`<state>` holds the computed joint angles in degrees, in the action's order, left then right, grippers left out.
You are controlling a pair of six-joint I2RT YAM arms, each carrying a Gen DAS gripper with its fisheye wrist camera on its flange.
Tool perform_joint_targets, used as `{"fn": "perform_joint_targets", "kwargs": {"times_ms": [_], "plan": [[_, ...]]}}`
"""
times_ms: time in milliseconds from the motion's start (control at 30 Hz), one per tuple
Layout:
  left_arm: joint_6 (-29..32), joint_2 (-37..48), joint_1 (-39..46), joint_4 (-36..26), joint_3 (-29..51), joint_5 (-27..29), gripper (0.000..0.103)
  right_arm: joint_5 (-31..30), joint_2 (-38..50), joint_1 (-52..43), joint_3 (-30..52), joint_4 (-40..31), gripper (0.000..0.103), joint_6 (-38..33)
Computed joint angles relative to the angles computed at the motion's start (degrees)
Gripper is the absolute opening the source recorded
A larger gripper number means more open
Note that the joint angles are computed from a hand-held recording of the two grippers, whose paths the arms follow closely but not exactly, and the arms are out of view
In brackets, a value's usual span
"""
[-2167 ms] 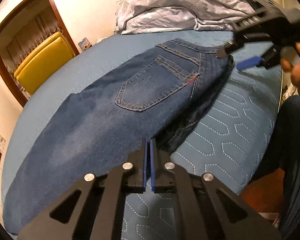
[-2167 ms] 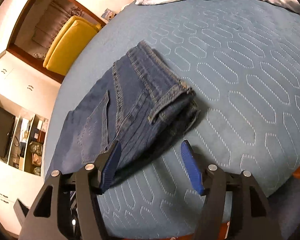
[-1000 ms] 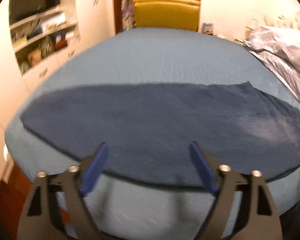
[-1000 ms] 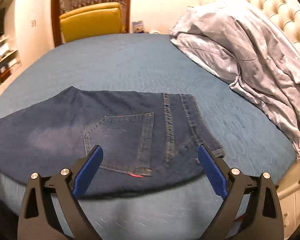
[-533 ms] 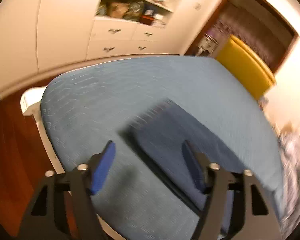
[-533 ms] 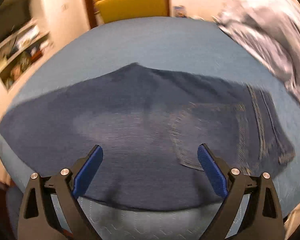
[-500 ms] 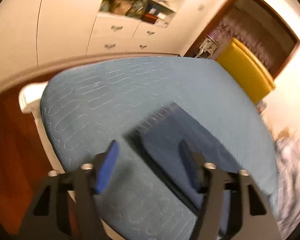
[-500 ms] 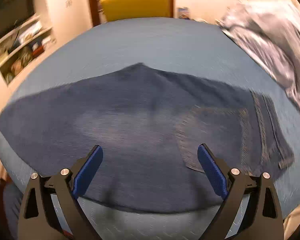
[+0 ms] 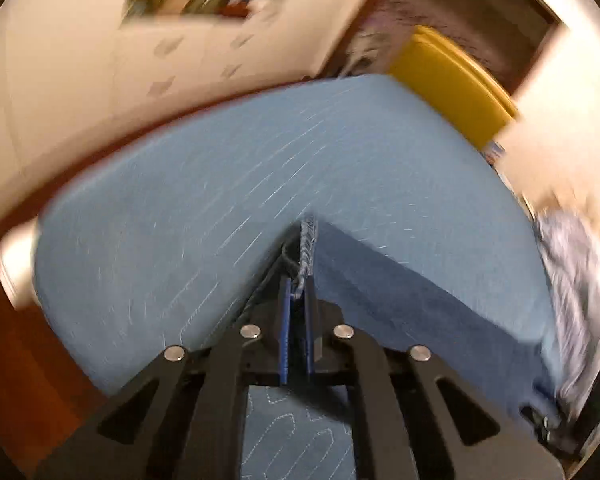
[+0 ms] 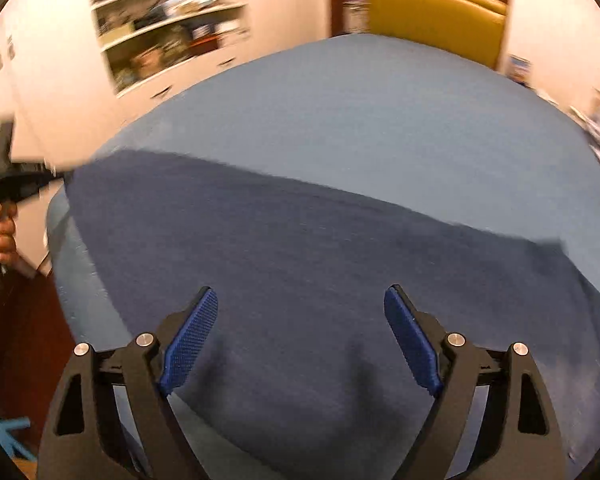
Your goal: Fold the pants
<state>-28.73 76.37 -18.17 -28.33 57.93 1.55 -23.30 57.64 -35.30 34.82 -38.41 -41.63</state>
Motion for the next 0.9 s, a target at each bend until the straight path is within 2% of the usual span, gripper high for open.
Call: {"fn": "perform_joint_targets", "kwargs": {"times_ms": [33,67,133,167,200,233,267,367,433,500,567,633,733,767,800,833,900], "plan": [[1.8,0.1,-0.6,-1.7,0.3,-2.7,0.007,2.3,-0.2,3.9,-1.0,1.4,0.082,2.9],[2.6,1.2,-0.3,-3.3,0.2,-3.5,0.014,5.1,1.0,8.5,-1.9,2.7,0.082,6.1],[4.4,3.7,0.1,-6.1,-0.2,-7.7,0.019,9.3,3.7,14.3,-2.9,4.8,0.082,9.9],[5.0,2.6,0.6,-4.6,-1.3,-6.7,0.032,9.9,4.1,15.5,-3.3,5.3,0.081,10.4],[6.2,0.7,2.5,-2.7,-2.5,-3.1,0.041,10.2,4.0,16.7,-3.7,5.5,0.081,10.9],[7.2,-0.3,3.8,-1.0,-2.5,-0.7,0.054,10.6,4.2,17.3,-4.1,5.8,0.081,11.0],[7.3,1.1,3.7,-0.6,-1.0,-0.3,0.053,11.8,4.4,18.2,-4.7,6.5,0.082,11.3],[10.7,11.2,9.2,-0.2,7.0,13.2,0.053,12.6,4.2,18.9,-5.3,6.9,0.082,11.4],[12.7,20.4,11.4,-4.1,15.9,15.7,0.048,12.5,4.5,18.7,-4.9,6.2,0.082,11.3],[15.3,30.3,14.2,-10.5,25.9,27.0,0.048,13.1,3.8,19.3,-5.4,6.4,0.083,11.8],[17.9,36.8,15.0,-17.8,34.0,28.8,0.048,12.7,4.3,18.3,-5.5,7.2,0.083,10.8],[20.3,41.8,15.9,-22.8,40.1,30.5,0.048,12.8,3.9,18.8,-6.0,7.7,0.084,11.4],[22.9,49.7,17.9,-30.0,51.6,34.0,0.047,10.9,3.8,15.6,-6.4,7.9,0.085,8.6],[24.3,50.2,18.1,-31.1,52.8,33.7,0.037,10.9,3.6,15.7,-6.7,8.2,0.086,8.7],[25.8,49.0,17.8,-31.2,51.0,34.1,0.020,10.7,3.1,15.2,-7.6,8.7,0.087,8.2],[26.0,49.5,17.5,-30.2,52.0,34.7,0.018,10.8,2.9,15.2,-7.7,8.7,0.087,8.4],[27.7,44.8,16.9,-25.3,46.4,32.9,0.017,10.5,2.7,14.6,-8.0,8.8,0.087,7.9]]}}
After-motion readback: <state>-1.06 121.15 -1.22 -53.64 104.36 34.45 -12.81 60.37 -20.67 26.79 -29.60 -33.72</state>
